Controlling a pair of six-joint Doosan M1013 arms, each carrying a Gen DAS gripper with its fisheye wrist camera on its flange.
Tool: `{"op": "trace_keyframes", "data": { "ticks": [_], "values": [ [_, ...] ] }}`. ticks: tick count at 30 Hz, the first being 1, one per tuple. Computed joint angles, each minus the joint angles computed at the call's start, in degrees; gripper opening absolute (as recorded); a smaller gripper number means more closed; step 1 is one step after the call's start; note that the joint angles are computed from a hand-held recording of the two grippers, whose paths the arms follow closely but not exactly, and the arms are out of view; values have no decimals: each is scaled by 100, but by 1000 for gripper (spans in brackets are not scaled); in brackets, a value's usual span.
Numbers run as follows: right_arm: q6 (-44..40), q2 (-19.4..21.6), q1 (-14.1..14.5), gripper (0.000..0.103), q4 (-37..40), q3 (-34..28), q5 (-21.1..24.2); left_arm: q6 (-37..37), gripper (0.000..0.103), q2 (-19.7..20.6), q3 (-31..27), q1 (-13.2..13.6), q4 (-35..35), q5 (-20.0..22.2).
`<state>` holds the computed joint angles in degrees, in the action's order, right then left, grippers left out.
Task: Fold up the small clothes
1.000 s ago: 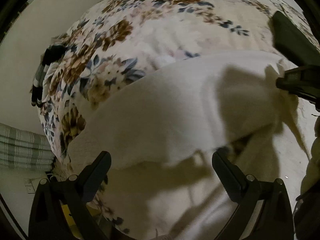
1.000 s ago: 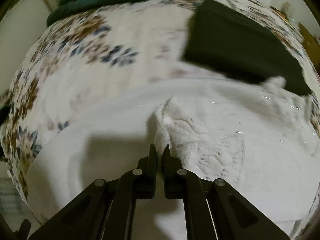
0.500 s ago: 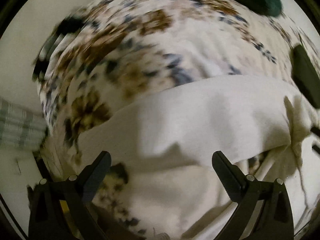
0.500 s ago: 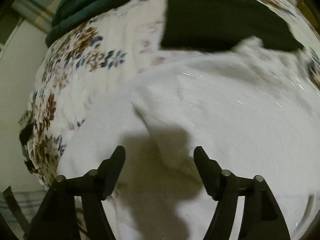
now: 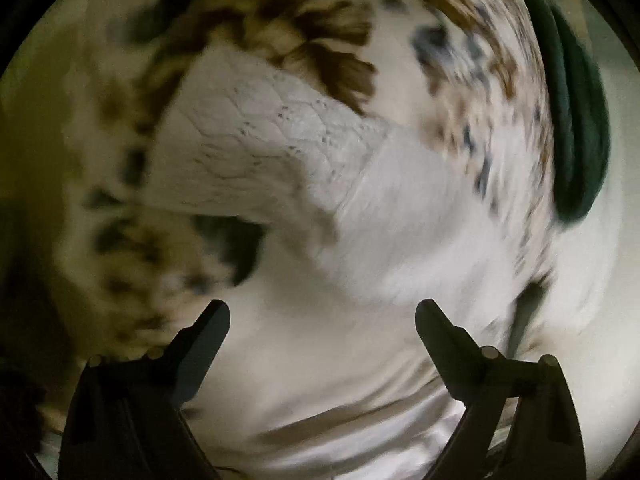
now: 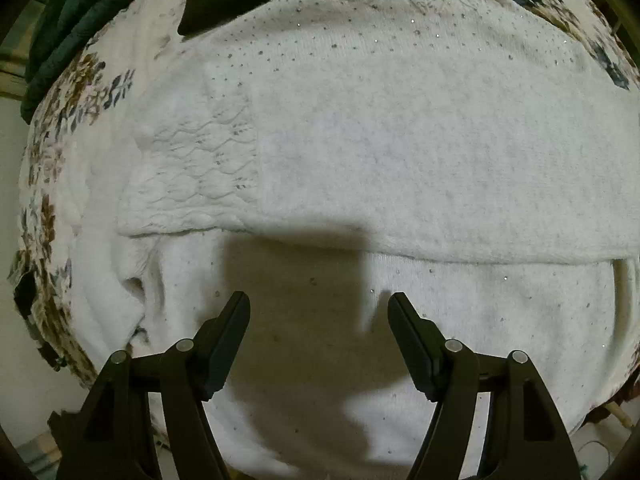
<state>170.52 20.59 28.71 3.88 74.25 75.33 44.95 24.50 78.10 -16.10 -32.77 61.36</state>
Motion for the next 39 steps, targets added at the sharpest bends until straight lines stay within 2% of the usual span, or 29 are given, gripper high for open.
{"op": "trace_keyframes", "data": {
  "ticks": [2,3,4,6,7,8,12,17,22,26,32,36,39],
  "values": [
    [6,41,6,73,-69,-58,66,-285,83,21,138,6,-76,-431],
    [8,60,17,73,-133,-93,142,-473,68,60,141,-4,49,-556],
    [-11,72,24,73,-178,-119,200,-682,40,101,114,-16,211,-599],
    [-14,89,36,73,-251,-170,305,-1106,16,146,22,-45,633,-604],
    [-17,99,41,73,-290,-205,346,-1309,9,118,11,-75,901,-706],
    [-28,92,47,73,-330,-219,375,-1407,9,97,-37,-109,1183,-742],
    [-20,15,76,73,-555,-242,509,-1255,8,163,-504,-333,2315,-381],
    [289,-382,29,73,-566,240,186,-455,8,287,-1163,-669,3431,-56],
    [408,-930,-59,73,-591,813,-54,444,8,520,-2001,-1212,4363,58],
    [472,-1389,-180,73,-675,1298,-186,1219,8,713,-2575,-1665,4412,-29],
    [679,-2056,-406,73,-918,2012,-187,2727,8,1151,-3431,-2459,3629,35],
    [970,-2527,-525,73,-928,2495,-156,3581,8,1449,-3862,-2962,2964,334],
    [1171,-2875,-565,73,-923,2819,-35,3946,8,1586,-4019,-3254,2690,616]
  ]
}}
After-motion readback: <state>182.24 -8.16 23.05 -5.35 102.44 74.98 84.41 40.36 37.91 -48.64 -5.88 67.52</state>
